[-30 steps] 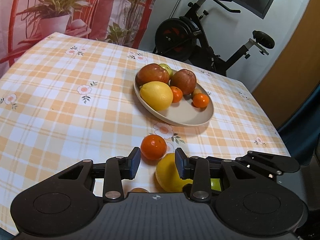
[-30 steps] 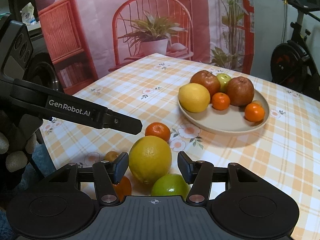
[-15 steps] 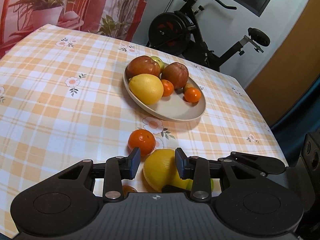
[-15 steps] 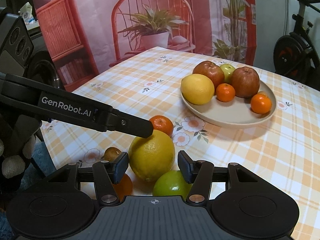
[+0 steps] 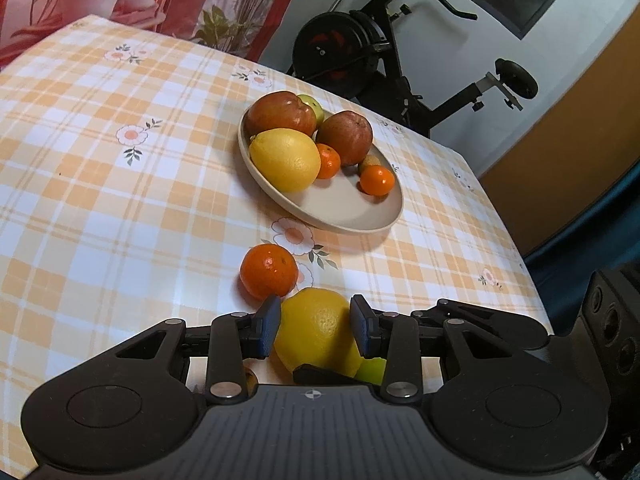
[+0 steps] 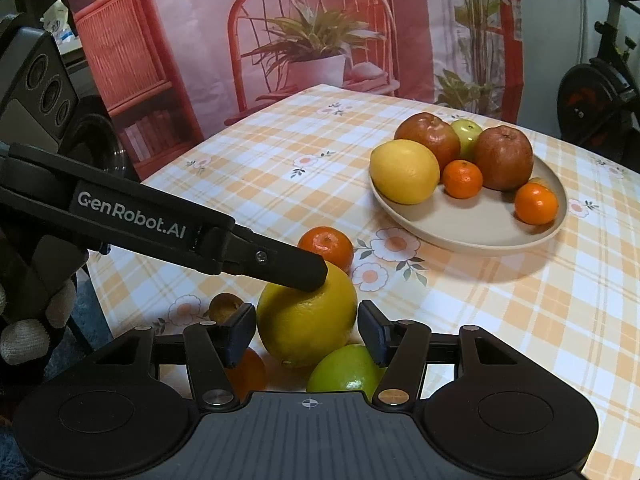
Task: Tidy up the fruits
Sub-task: 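Close both grippers on the large yellow citrus from opposite sides, then lift the large yellow citrus with both grippers and carry it over the plate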
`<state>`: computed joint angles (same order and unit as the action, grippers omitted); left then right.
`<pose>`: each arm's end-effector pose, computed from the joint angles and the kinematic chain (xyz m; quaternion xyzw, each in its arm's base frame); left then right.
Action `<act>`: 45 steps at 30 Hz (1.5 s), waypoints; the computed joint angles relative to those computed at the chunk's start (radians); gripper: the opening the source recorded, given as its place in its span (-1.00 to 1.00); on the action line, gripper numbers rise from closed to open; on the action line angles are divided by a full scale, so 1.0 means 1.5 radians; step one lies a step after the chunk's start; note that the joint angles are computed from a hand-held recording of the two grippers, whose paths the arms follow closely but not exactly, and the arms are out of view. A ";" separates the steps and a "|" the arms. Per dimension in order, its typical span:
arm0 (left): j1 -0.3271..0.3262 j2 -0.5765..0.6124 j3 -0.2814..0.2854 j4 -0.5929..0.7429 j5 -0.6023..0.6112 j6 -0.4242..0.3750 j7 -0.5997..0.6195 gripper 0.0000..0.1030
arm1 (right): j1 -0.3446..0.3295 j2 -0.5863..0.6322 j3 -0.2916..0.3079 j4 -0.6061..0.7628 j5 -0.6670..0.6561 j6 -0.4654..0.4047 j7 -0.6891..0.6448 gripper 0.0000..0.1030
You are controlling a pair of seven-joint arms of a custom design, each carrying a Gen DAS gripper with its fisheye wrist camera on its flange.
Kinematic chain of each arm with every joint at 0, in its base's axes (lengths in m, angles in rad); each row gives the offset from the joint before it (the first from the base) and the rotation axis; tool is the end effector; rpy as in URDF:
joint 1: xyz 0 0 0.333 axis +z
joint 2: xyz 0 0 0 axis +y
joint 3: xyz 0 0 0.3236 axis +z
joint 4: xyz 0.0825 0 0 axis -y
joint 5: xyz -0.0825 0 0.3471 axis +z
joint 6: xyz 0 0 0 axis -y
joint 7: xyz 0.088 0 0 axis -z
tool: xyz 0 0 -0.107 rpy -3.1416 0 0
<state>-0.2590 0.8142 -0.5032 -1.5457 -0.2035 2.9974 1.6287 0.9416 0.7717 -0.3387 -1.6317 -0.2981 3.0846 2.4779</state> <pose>0.6000 -0.4173 0.3162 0.5273 -0.7569 0.3848 0.0321 0.5390 0.4683 0.2923 -0.7103 0.6012 -0.1622 0.3282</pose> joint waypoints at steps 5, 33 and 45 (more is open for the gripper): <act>0.004 0.004 -0.004 0.009 -0.010 -0.018 -0.008 -0.12 | -0.012 0.001 0.012 0.002 0.004 0.002 -0.010 0.04; -0.017 0.037 0.008 0.074 -0.043 -0.060 0.009 0.01 | -0.033 0.001 0.033 0.019 -0.023 -0.030 -0.023 0.01; -0.063 0.063 0.030 0.166 -0.001 -0.072 0.019 0.01 | 0.071 -0.004 -0.126 -0.030 -0.031 0.035 0.027 0.01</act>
<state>-0.3530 0.9094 -0.4581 -1.2961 -0.2054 2.8897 1.6569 1.0486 0.7661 -0.5277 -1.6774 -0.3448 3.1372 2.5179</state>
